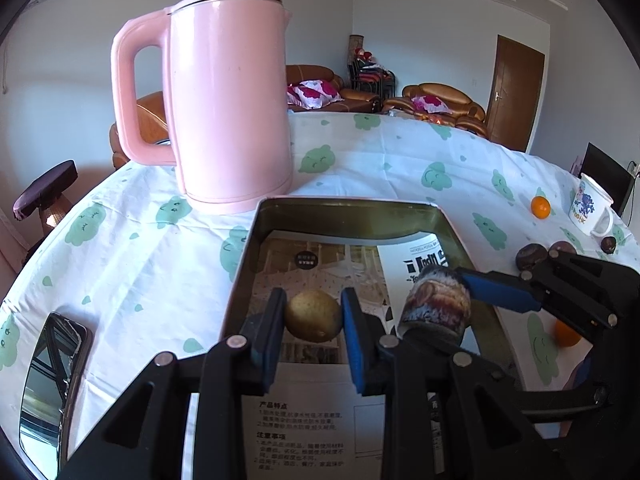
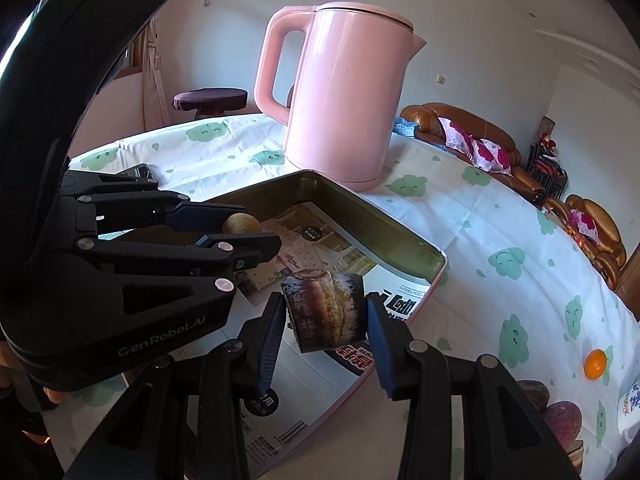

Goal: Organize fruits
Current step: 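Lower the yellow fruit into the tin with the left tool while the right tool drops the sugarcane in, then grasp the small orange with the left tool while the right tool grasps the large orange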

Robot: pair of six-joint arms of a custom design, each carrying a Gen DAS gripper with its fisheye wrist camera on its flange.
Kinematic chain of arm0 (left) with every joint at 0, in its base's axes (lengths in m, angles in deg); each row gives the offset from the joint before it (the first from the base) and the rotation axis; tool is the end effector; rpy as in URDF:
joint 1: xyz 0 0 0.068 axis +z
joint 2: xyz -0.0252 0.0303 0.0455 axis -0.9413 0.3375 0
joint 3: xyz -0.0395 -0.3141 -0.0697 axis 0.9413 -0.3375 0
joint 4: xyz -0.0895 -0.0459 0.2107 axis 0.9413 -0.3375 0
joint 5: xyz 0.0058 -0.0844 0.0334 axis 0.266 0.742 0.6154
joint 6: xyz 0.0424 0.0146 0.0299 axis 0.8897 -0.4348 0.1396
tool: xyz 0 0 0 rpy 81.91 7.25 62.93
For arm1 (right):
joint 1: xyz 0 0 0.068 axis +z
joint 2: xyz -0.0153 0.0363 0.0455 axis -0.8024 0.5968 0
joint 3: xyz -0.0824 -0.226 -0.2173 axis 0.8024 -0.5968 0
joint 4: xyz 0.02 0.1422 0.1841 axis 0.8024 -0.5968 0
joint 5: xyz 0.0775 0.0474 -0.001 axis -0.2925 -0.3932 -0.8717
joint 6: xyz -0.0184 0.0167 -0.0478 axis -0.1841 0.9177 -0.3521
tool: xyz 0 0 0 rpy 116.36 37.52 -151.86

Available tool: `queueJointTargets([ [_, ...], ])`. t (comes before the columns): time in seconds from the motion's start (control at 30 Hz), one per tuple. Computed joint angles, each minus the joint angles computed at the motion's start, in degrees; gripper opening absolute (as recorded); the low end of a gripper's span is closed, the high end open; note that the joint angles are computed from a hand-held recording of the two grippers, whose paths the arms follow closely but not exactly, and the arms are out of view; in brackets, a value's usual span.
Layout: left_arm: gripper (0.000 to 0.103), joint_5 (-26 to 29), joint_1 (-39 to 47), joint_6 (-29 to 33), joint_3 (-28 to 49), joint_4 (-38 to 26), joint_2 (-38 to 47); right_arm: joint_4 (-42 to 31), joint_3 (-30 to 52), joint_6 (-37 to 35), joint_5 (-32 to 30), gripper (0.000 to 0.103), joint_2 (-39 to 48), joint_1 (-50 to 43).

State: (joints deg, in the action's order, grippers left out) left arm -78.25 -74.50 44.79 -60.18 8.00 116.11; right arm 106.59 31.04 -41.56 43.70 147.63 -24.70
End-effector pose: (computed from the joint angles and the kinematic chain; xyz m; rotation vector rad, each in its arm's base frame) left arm 0.2631 -0.0205 0.1453 0.0792 2.2739 -0.0783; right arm 0.2554 0.1400 0.1559 -0.8167 2.1091 0.1481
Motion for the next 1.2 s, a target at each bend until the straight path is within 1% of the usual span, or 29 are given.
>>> queueJointTargets([
  [0.1, 0.031, -0.45, -0.24, 0.12, -0.72, 1.10, -0.31, -0.60, 0.29, -0.59, 0.46, 0.043, 0.21, 0.50],
  [0.13, 0.035, -0.81, -0.37, 0.22, -0.99, 1.65, -0.43, -0.63, 0.33, -0.81, 0.77, 0.044, 0.28, 0.70],
  [0.17, 0.046, -1.72, -0.75, 0.13, -1.49, 2.53, -0.58, -0.53, 0.25, -0.96, 1.22, 0.048, 0.30, 0.96],
  [0.2, 0.052, -2.39, -0.98, 0.10, -2.19, 3.75, -0.81, -0.34, 0.14, -0.96, 1.45, 0.049, 0.24, 1.13],
  [0.23, 0.065, -2.75, -1.09, 0.06, -3.17, 5.49, -1.06, 0.29, -0.19, -0.81, 1.91, 0.054, 0.15, 1.19],
  [0.27, 0.070, -3.23, -1.18, -0.04, -4.33, 7.52, -1.44, 1.00, -0.59, -0.62, 2.16, 0.058, 0.01, 1.19],
  [0.4, 0.072, -3.01, -0.84, -1.53, -9.13, 15.95, -2.55, 5.13, -3.19, 0.09, 1.79, 0.060, -1.23, 0.60],
  [0.47, 0.074, -1.17, -0.23, -2.82, -10.66, 17.74, -3.65, 6.70, -4.92, 0.51, 1.87, 0.060, -2.74, -0.17],
  [0.57, 0.074, -2.47, -2.36, -3.60, -12.16, 19.09, -5.79, 8.89, -8.78, 0.00, 1.98, 0.060, -7.29, -2.51],
  [0.63, 0.074, -3.39, -4.81, -4.24, -12.58, 18.72, -7.49, 8.76, -11.19, -0.02, 0.87, 0.061, -11.43, -5.81],
  [0.73, 0.077, -5.23, -9.88, -4.97, -12.12, 17.02, -9.36, 7.40, -14.46, -0.11, -2.55, 0.070, -17.92, -12.91],
  [0.77, 0.077, -5.84, -11.72, -5.11, -11.82, 16.58, -9.47, 7.25, -15.71, -0.60, -3.78, 0.071, -19.91, -15.69],
  [0.83, 0.077, -7.44, -15.50, -5.49, -10.77, 15.34, -9.17, 6.59, -17.75, -1.72, -6.39, 0.071, -23.30, -21.81],
  [0.9, 0.077, -8.91, -18.93, -5.98, -9.41, 13.94, -8.15, 5.25, -18.85, -2.65, -10.82, 0.071, -25.61, -29.11],
  [0.97, 0.077, -10.17, -21.98, -6.60, -8.39, 13.25, -6.99, 4.80, -19.71, -3.64, -15.28, 0.072, -26.81, -36.47],
  [1.03, 0.077, -11.69, -25.11, -7.03, -6.98, 12.23, -5.42, 4.44, -20.10, -4.76, -18.35, 0.072, -26.70, -42.26],
  [1.1, 0.077, -12.57, -27.69, -7.23, -5.46, 11.38, -3.74, 4.46, -20.06, -5.90, -20.60, 0.072, -25.35, -46.78],
  [1.2, 0.077, -12.14, -30.71, -6.89, -2.59, 7.86, -2.04, 3.65, -20.04, -7.99, -23.15, 0.072, -23.23, -51.88],
])
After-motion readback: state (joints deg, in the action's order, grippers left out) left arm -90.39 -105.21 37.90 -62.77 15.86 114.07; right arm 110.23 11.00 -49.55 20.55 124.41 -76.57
